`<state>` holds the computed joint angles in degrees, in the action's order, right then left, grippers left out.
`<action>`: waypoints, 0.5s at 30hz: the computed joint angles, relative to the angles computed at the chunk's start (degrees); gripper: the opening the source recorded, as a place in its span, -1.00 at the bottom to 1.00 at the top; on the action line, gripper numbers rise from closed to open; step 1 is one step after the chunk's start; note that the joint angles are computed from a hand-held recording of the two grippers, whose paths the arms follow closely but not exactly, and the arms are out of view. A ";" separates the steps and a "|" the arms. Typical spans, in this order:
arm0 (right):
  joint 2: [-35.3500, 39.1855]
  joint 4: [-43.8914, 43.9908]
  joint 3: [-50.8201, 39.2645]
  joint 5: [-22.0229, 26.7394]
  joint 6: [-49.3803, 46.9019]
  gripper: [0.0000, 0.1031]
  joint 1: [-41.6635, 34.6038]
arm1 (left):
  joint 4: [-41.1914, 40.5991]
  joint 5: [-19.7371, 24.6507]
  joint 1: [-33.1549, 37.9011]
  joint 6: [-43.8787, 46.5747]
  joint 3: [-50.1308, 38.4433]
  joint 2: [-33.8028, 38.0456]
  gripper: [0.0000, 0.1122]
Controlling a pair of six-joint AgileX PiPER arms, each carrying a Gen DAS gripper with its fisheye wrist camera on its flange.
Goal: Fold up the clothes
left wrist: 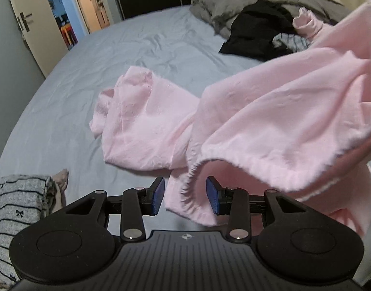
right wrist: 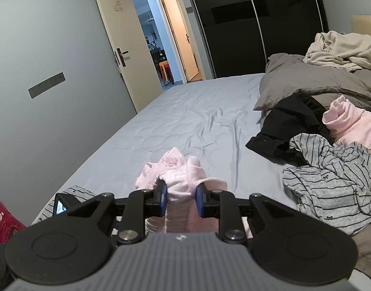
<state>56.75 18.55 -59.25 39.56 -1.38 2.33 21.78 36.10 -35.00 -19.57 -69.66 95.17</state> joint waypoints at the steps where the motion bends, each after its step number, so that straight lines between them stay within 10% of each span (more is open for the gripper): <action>1: -0.19 0.96 0.14 0.38 -1.03 -0.50 -0.87 | -1.52 1.40 0.43 0.84 -0.96 0.53 -0.58; 5: -1.01 4.04 0.76 1.70 -4.34 -0.50 -3.86 | -8.85 2.93 3.42 2.96 -2.72 0.09 -0.96; 15: -1.25 2.17 1.38 1.56 -4.11 -0.50 -4.37 | -19.12 0.60 10.74 2.64 -5.42 -8.31 -0.97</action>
